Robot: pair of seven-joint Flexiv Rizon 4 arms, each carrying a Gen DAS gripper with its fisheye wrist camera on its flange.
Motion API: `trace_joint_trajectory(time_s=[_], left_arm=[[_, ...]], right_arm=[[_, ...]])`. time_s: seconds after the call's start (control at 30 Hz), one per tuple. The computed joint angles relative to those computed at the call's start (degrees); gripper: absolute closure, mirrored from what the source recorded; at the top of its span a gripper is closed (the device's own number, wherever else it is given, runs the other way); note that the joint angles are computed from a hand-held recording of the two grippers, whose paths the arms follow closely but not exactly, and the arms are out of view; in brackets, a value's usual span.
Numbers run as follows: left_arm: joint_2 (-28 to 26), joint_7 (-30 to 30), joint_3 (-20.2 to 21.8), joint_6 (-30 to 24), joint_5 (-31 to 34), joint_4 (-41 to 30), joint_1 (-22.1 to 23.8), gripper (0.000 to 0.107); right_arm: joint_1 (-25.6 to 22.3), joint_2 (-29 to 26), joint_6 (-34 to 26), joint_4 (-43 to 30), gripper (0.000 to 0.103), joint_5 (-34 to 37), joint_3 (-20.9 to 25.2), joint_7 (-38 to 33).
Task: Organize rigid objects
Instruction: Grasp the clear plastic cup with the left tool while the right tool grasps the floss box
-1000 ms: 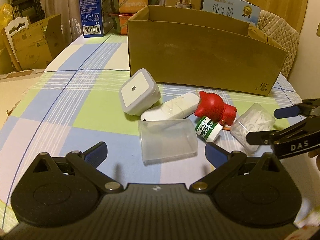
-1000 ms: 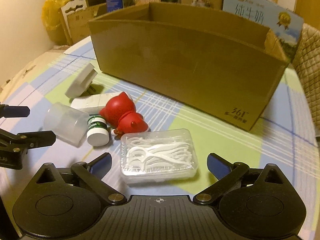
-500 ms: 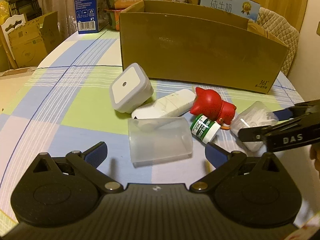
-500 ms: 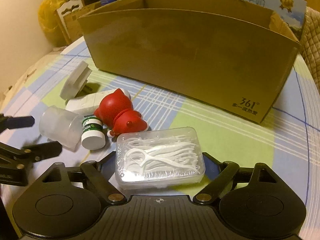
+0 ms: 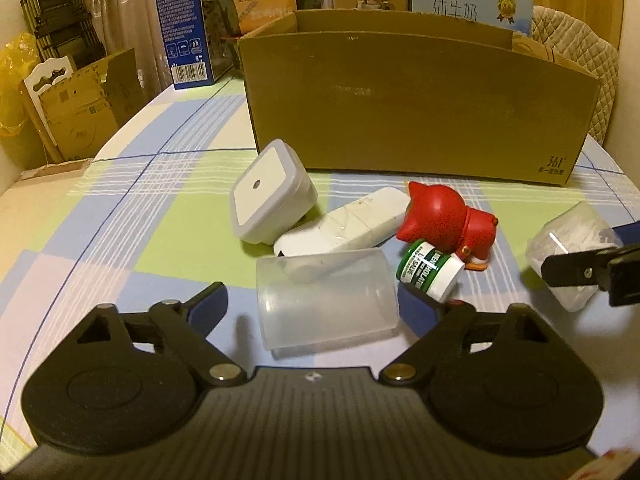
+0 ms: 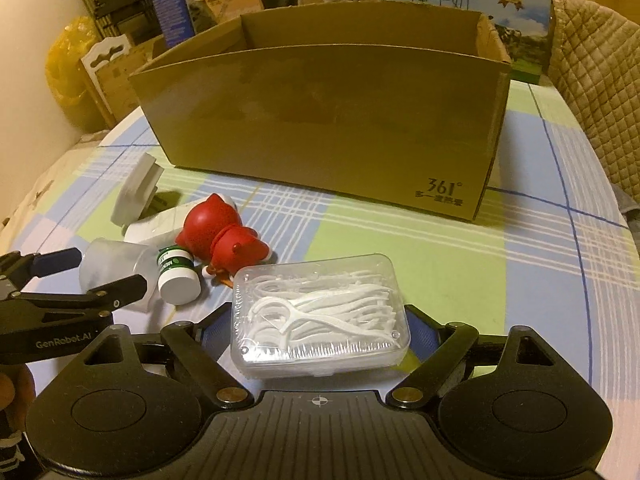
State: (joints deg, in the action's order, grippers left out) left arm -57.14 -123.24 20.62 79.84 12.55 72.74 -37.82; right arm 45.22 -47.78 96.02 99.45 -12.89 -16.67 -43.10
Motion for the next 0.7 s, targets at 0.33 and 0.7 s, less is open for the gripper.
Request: trace_joint_trajectory(time_s=[0.33,0.7], left_arm=[[1.20,2.46,-2.51,-0.07,-0.49,1.50,1.46,0.039],[6.32,7.66,-4.81,4.98,-2.77,7.42,2.20,0.039]], right_arm=[[1.33,0.29,-0.14,0.64,0.019,0.81,-1.25,1.38],[6.37,3.09,1.11,4.67,0.019,2.97,-5.70,3.99]])
